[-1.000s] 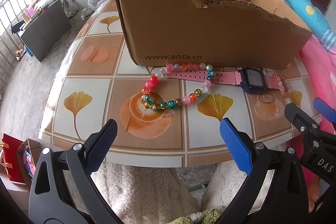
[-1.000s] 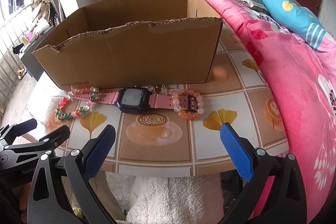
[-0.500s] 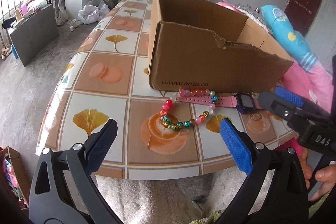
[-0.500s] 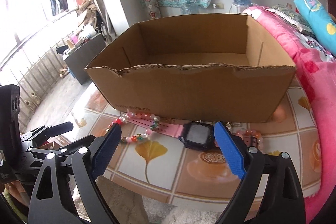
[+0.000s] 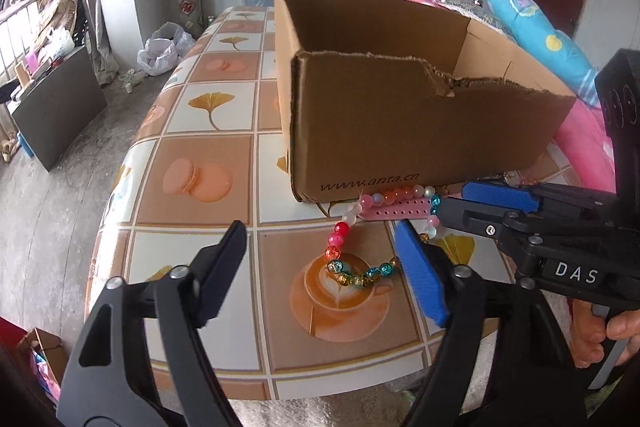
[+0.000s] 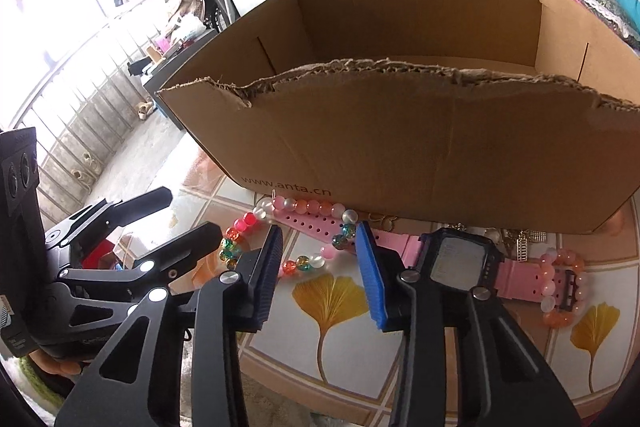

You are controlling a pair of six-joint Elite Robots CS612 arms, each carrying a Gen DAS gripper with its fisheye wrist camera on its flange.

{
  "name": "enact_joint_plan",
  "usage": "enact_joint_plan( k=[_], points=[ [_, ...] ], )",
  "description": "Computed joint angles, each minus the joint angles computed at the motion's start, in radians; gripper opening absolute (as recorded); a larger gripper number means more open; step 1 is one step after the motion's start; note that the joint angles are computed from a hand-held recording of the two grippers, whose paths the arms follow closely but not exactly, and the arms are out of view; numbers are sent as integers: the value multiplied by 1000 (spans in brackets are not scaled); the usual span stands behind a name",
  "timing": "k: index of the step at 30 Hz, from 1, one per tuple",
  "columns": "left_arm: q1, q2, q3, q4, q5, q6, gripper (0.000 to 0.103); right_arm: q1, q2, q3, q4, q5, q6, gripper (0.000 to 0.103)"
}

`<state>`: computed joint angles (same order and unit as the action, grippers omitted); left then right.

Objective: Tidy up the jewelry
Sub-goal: 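Close the right gripper on the multicolour bead bracelet, then lift the bead bracelet with the right gripper and drop it into the box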

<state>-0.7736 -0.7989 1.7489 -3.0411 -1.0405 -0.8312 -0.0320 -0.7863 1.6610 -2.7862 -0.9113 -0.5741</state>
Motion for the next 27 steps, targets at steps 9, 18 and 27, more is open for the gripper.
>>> enact_joint_plan(
  k=[9, 18, 27],
  points=[
    [23, 29, -44, 46, -89, 82, 32, 27, 25, -34, 11, -72, 16, 27],
    [19, 42, -82, 124, -53, 105, 10, 55, 40, -39, -61, -142, 18, 13],
    [-6, 19, -52, 63, 2, 89, 9, 38, 23, -13, -68, -53, 29, 10]
  ],
)
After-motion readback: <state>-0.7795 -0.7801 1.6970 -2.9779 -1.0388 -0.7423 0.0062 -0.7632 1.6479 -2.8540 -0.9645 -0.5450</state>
